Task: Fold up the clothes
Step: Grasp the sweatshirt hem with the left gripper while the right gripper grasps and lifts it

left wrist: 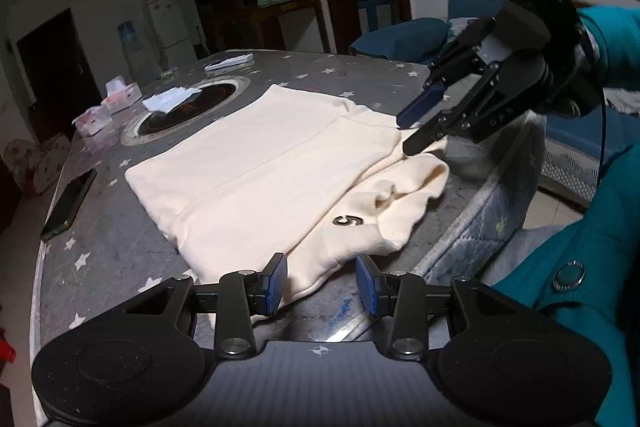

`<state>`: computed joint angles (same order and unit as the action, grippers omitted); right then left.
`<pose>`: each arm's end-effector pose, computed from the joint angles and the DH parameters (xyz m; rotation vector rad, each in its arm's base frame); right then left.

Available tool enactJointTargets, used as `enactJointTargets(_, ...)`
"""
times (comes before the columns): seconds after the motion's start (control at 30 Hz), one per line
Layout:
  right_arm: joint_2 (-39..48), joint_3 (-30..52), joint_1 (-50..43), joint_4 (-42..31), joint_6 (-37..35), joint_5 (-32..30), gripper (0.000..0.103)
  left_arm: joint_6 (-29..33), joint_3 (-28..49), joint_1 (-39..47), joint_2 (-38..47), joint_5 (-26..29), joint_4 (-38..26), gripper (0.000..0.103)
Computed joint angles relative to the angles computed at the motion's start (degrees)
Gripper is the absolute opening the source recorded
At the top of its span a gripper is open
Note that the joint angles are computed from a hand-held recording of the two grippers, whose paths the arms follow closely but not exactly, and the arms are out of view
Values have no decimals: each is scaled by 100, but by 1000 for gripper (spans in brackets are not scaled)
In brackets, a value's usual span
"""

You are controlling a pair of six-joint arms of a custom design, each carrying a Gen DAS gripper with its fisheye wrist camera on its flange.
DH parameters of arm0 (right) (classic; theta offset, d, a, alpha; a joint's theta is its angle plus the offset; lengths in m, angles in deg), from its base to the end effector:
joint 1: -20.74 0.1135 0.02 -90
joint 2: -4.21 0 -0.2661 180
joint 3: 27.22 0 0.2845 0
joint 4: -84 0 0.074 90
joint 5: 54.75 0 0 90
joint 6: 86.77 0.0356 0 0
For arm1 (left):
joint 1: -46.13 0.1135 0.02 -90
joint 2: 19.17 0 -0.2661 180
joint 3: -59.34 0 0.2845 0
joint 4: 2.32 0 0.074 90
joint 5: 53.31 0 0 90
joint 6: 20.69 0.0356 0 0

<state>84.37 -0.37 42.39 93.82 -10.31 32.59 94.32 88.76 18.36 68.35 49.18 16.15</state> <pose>0.2076 0.0842 0.0721 -0.7271 2.2159 0.1249 0.2111 -0.1198 0.0684 1.1059 1.9677 -0.2721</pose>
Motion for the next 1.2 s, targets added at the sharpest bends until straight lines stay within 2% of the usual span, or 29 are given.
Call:
enactJointTargets(0.07,-139,-42,0,-104,-75,5,39,27,13,-95,197,-68,274,41)
enactJointTargets(0.17,-449,-140,49,-343,-251,64,41,71,41,-229,492,-163,677,40)
enactJointTargets(0.23,-627,-205,81,-472,-361,101,42,64,34,-235,637,-129,965,31)
enactJointTargets(0.3,-745,-296,121,-488,-526,164,51,13,39,-218,728,-79,1184,15)
enactJointTargets(0.4,-816,-433,184,-390,-794,185,52,-206,101,-140,788,6,1409,9)
enactJointTargets(0.53,-559,-491,288,-46,-1036,90,55,-844,590,101,872,258,1082,8)
enactJointTargets(0.6,-265,-493,389,358,-1107,139,55,-1076,842,196,960,396,920,7)
enactJointTargets(0.73,364,-395,382,1141,-1116,66,55,-1235,1197,348,1130,638,653,7)
enactJointTargets(0.83,885,-152,214,1471,-1070,-193,49,-1306,1355,435,1225,759,463,6)
enactJointTargets(0.93,1139,42,115,1489,-1114,-416,37,-1291,1315,490,1229,801,354,7)
enactJointTargets(0.97,1141,98,64,1383,-1162,-529,28,-1289,1278,501,1206,809,334,7)
enactJointTargets(1.07,1021,236,-80,906,-1188,-815,17,-1193,1105,627,1002,1006,148,9)
enactJointTargets(1.13,912,268,-148,715,-1118,-904,14,-1011,912,637,803,972,109,19)
enactJointTargets(1.2,815,278,-202,616,-1023,-981,13,-807,741,621,658,877,122,41)
